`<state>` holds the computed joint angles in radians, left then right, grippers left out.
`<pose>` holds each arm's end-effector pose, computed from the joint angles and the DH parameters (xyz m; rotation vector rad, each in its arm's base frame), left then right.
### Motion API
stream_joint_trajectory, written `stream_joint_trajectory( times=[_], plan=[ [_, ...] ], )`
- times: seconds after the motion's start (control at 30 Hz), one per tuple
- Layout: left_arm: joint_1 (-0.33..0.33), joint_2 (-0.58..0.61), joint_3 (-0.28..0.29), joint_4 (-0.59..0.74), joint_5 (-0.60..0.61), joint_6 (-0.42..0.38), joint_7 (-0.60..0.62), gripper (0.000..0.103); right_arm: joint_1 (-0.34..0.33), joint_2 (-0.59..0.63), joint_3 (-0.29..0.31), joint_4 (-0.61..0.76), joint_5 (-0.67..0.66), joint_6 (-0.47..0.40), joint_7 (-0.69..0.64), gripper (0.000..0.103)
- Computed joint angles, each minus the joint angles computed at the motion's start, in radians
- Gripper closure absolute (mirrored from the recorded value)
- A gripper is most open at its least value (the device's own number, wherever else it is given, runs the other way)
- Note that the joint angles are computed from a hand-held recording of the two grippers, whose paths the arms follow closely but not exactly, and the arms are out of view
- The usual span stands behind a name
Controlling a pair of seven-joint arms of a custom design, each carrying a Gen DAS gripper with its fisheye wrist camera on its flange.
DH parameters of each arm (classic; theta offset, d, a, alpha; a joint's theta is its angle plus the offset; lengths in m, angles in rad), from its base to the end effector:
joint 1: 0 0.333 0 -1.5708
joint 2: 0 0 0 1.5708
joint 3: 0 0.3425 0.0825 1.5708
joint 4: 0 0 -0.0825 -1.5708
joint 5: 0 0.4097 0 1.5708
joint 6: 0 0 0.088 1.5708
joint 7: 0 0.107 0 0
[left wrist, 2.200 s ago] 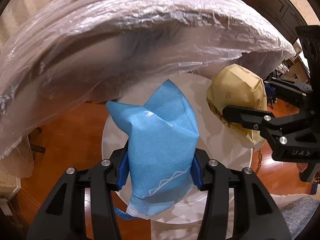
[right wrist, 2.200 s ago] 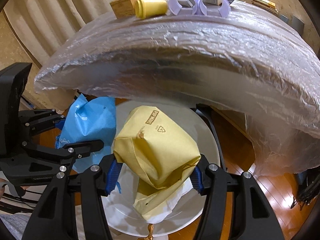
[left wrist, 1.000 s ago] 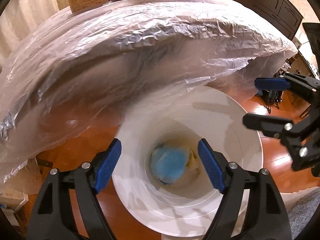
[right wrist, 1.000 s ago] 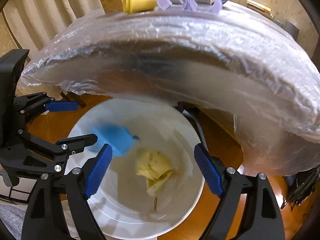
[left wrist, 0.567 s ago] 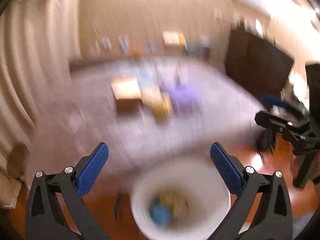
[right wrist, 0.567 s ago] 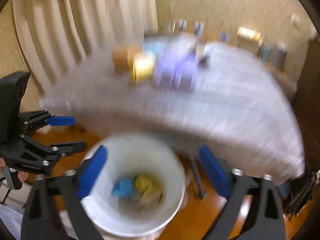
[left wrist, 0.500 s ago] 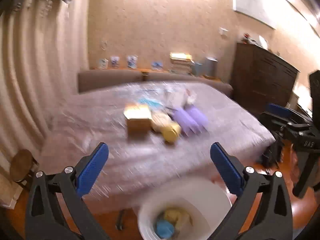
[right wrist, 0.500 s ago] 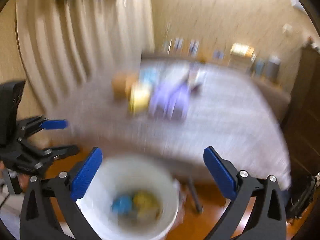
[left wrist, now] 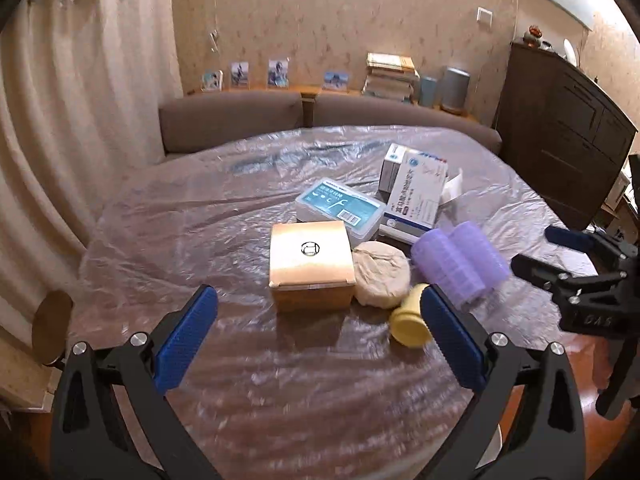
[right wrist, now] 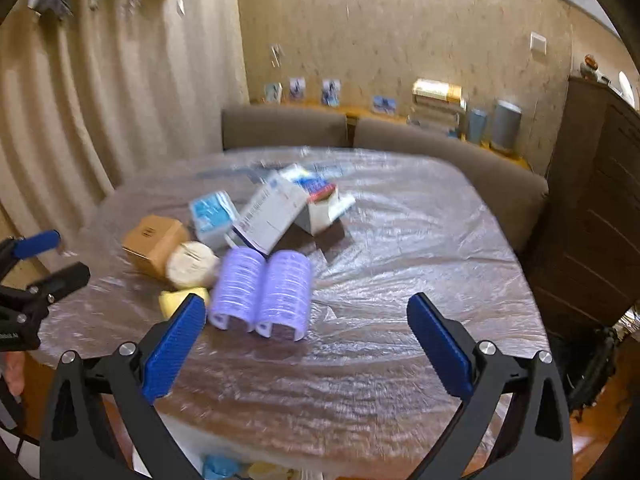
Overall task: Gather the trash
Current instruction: 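Grasp the tan box with the left tool while the right tool grasps the purple hair roller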
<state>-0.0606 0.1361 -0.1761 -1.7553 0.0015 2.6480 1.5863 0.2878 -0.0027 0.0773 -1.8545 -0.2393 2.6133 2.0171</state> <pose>0.6627 -0.1524 0.5943 -1.5810 2.0190 -0.8158 0.5917 0.2318 0.6240 -1.7948 1.6605 -0.5931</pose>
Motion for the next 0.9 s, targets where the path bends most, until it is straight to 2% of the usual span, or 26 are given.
stream_joint_trajectory(
  times=[0.13, 0.17, 0.37, 0.47, 0.57, 0.77, 0.9],
  plan=[
    [0.004, 0.096, -0.004, 0.12, -0.001, -0.091, -0.002, 0.038, 0.006, 0.091, -0.011, 0.078, 0.062, -0.068, -0.04, 0.028],
    [0.008, 0.116, -0.008, 0.144, -0.011, -0.11, 0.004, 0.04, 0.011, 0.108, -0.017, 0.09, 0.061, -0.077, -0.036, 0.032],
    [0.022, 0.156, -0.025, 0.191, -0.037, -0.126, 0.02, 0.042, 0.013, 0.186, -0.036, 0.163, 0.173, -0.094, -0.079, 0.036],
    [0.009, 0.162, -0.017, 0.196, 0.002, -0.124, 0.02, 0.042, 0.016, 0.189, -0.037, 0.173, 0.212, -0.088, -0.113, 0.039],
    [0.011, 0.19, -0.02, 0.229, -0.005, -0.15, 0.02, 0.042, 0.027, 0.188, -0.045, 0.182, 0.195, -0.096, -0.109, 0.039],
    [0.016, 0.221, -0.018, 0.25, 0.001, -0.167, 0.004, 0.043, 0.025, 0.213, -0.046, 0.203, 0.244, -0.128, -0.128, 0.039],
    [0.019, 0.226, -0.018, 0.244, 0.009, -0.164, 0.01, 0.043, 0.051, 0.224, -0.061, 0.217, 0.153, -0.135, -0.107, 0.04]
  ],
)
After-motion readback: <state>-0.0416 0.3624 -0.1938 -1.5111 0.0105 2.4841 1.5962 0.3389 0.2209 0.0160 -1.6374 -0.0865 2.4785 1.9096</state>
